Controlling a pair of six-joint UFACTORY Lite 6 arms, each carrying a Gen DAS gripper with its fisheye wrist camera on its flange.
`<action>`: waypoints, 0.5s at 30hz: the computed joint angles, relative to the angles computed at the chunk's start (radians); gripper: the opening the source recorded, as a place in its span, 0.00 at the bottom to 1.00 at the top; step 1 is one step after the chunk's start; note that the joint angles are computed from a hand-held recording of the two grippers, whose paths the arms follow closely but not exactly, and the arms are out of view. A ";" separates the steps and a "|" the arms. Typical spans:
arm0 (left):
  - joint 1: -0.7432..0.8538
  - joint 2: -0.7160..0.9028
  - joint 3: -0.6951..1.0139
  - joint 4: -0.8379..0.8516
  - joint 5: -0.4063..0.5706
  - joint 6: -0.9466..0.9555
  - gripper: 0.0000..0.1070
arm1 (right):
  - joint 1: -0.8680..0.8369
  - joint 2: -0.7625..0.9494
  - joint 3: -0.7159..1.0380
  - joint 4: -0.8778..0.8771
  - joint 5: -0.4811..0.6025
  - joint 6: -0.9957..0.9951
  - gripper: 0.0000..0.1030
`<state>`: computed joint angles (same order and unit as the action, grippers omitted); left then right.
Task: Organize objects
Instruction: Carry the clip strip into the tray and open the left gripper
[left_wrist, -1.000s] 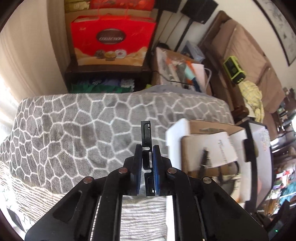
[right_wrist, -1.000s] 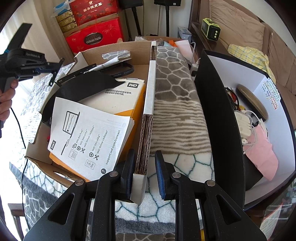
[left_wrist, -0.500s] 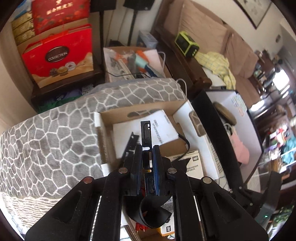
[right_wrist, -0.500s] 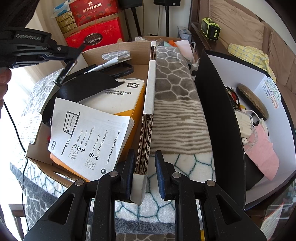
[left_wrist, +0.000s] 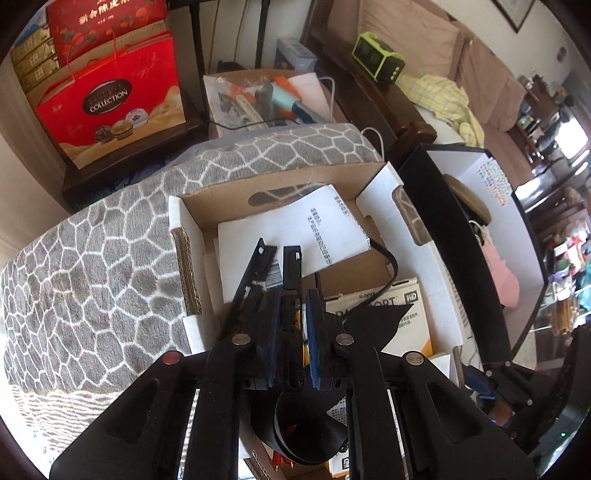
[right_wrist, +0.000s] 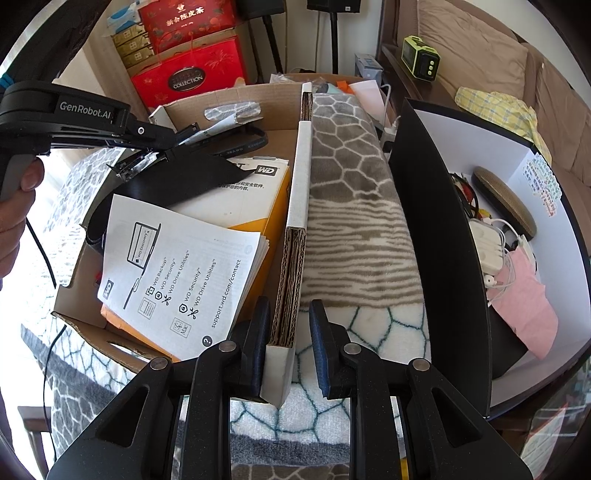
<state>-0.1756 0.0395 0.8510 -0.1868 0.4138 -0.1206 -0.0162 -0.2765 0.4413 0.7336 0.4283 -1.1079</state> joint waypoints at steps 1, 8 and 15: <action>-0.003 -0.010 -0.007 0.019 -0.003 -0.021 0.13 | 0.000 0.001 0.000 0.001 0.000 -0.001 0.19; -0.013 -0.160 -0.095 0.095 -0.022 -0.106 0.46 | -0.003 -0.002 -0.001 0.001 0.002 -0.004 0.19; 0.011 -0.306 -0.171 0.043 0.002 -0.066 0.55 | 0.000 -0.002 0.001 0.000 -0.001 0.000 0.19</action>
